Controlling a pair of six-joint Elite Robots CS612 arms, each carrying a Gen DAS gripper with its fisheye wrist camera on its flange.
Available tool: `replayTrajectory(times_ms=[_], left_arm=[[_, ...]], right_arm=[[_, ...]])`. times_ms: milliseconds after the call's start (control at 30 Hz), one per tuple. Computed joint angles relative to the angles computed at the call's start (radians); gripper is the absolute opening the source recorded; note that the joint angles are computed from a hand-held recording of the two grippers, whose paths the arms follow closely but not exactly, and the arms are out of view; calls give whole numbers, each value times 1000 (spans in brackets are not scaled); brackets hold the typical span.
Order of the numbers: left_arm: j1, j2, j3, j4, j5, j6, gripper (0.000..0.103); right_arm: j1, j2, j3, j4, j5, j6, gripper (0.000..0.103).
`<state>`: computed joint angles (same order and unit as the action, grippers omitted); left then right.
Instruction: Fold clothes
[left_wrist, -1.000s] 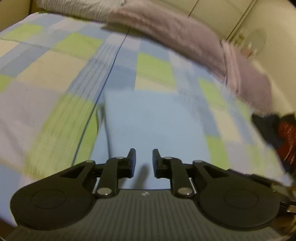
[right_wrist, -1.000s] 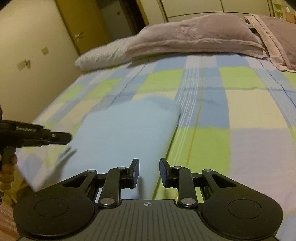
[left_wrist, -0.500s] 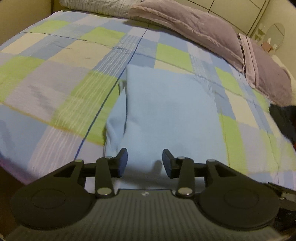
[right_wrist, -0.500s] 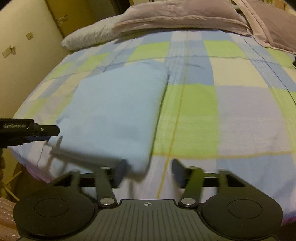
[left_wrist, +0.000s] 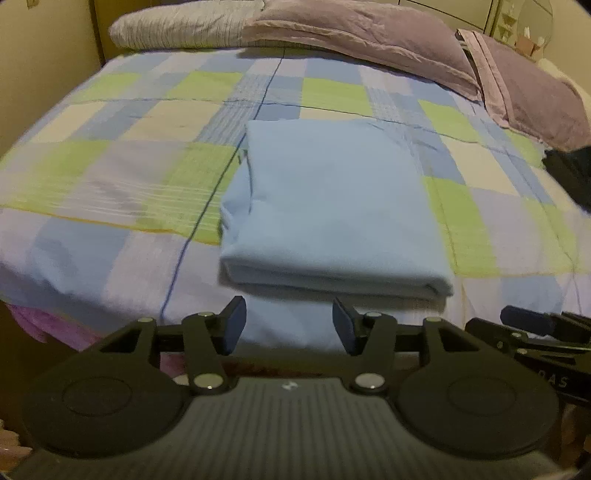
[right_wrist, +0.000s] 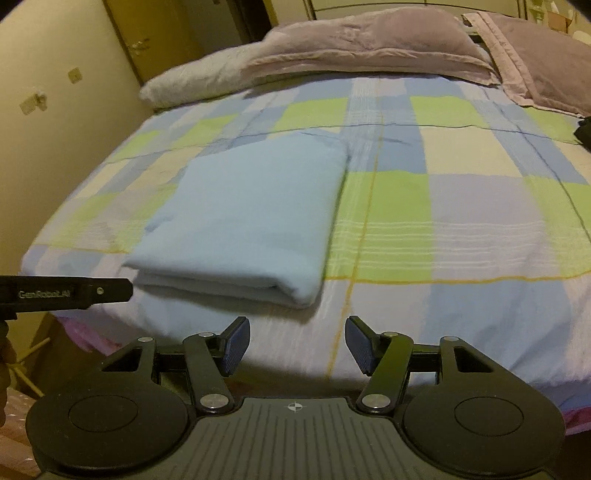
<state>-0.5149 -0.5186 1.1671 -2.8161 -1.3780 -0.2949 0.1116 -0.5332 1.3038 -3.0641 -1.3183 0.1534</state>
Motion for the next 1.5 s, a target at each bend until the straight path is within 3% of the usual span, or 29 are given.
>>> replayTrajectory(times_ms=[233, 400, 467, 733, 1067, 1233, 1500], left_arm=[[-23, -44, 73, -26, 78, 0, 51], [-34, -65, 110, -54, 102, -10, 53], [-37, -71, 122, -67, 105, -15, 53], [-28, -89, 175, -141, 73, -29, 54], [2, -95, 218, -267, -9, -45, 55], [19, -91, 215, -288, -40, -68, 55], [60, -45, 122, -261, -147, -122, 55]], right_arm=[[3, -18, 43, -64, 35, -4, 61], [-24, -22, 69, -137, 196, 137, 61], [-30, -25, 77, -144, 227, 173, 61], [2, -60, 97, -77, 71, 92, 61], [44, -85, 117, -90, -115, 36, 61], [50, -85, 112, -95, -147, 23, 61], [32, -56, 54, -43, -124, 48, 61]])
